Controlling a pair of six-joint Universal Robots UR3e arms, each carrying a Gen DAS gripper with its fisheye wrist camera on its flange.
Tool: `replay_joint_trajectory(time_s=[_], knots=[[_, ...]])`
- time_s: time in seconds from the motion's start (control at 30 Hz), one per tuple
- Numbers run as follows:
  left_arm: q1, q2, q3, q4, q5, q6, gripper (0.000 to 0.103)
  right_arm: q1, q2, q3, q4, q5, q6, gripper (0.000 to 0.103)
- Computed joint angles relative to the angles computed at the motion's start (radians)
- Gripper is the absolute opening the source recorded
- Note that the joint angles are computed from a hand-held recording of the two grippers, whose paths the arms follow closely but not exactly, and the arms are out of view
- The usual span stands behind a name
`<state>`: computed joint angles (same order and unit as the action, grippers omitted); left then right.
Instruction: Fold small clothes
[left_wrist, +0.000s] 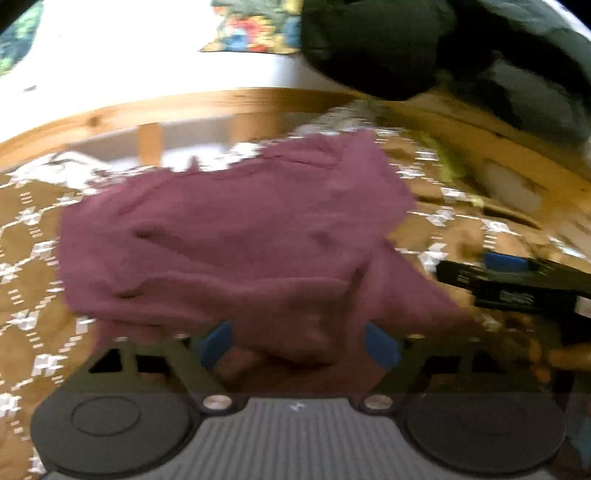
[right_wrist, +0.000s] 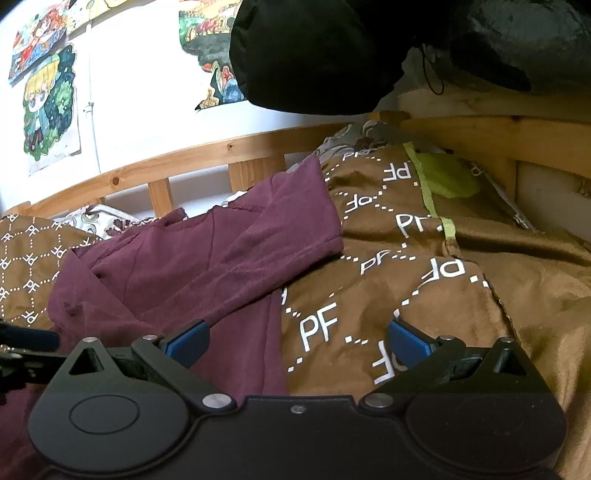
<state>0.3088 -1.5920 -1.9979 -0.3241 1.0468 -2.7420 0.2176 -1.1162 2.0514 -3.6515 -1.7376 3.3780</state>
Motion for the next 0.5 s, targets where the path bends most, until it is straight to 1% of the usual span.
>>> replay_joint_trajectory(time_s=[0.07, 0.17, 0.23, 0.3, 0.37, 0.5], knots=[[0.014, -0.014, 0.025, 0.002, 0.061, -0.055, 0.093, 0.004, 0.009, -0.007, 0.005, 0.01, -0.005, 0.102], [0.03, -0.061, 0.096, -0.026, 0.214, -0.129, 0.093, 0.015, 0.031, -0.021, 0.001, 0.039, -0.014, 0.102], [0.051, -0.107, 0.157, -0.049, 0.288, -0.167, 0.094, 0.017, 0.046, -0.031, -0.004, 0.084, -0.015, 0.102], [0.087, -0.156, 0.216, -0.065, 0.316, -0.2, 0.097, 0.013, 0.069, -0.059, -0.006, 0.143, -0.019, 0.102], [0.113, -0.217, 0.289, -0.089, 0.342, -0.237, 0.097, 0.011, 0.1, -0.102, -0.013, 0.199, -0.005, 0.101], [0.135, -0.357, 0.478, -0.168, 0.369, -0.313, 0.097, 0.015, 0.168, -0.204, -0.019, 0.297, 0.052, 0.092]])
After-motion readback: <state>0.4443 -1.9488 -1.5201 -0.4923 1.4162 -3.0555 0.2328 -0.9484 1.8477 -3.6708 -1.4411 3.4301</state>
